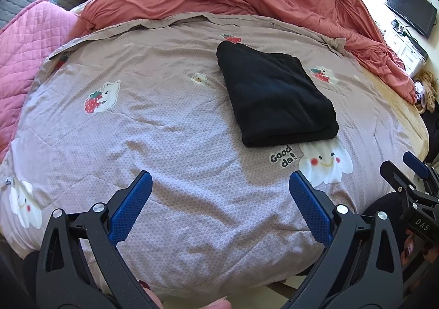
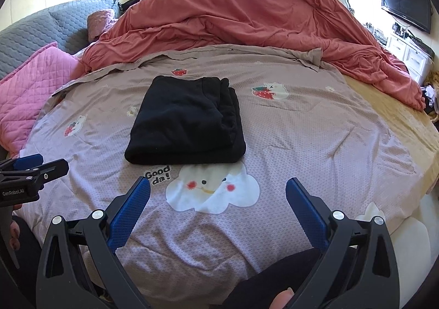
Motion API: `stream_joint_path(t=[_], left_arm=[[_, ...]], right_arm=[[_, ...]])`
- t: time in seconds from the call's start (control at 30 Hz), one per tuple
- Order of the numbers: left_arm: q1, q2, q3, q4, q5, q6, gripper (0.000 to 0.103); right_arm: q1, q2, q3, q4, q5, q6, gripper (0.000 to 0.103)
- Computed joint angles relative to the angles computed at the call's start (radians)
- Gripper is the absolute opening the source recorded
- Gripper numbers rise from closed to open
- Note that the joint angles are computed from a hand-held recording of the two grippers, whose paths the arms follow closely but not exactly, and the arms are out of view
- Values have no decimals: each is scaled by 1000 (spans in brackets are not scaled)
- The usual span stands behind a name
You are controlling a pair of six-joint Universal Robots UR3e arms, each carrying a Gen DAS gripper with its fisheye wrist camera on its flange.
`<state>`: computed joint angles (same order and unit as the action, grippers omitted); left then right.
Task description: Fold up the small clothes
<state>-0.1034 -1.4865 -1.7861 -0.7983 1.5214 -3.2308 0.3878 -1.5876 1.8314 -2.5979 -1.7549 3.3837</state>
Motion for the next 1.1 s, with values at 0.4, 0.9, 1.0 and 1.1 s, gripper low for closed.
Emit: stream_joint_path(t=[0.4, 0.9, 1.0, 1.1], left_arm=[[-3, 2, -7, 4, 9, -9, 94], [-11, -1, -6, 3, 28, -21, 94], [-10, -1, -6, 1, 27, -20, 94], [-17, -3, -2, -1, 41, -22, 94]], right_arm=[[2, 2, -4, -4, 0, -8, 98], [-1, 0, 0, -9, 2, -10, 98], [-1, 0, 0, -9, 2, -10, 98], [-1, -1, 0, -9, 2, -11, 98]])
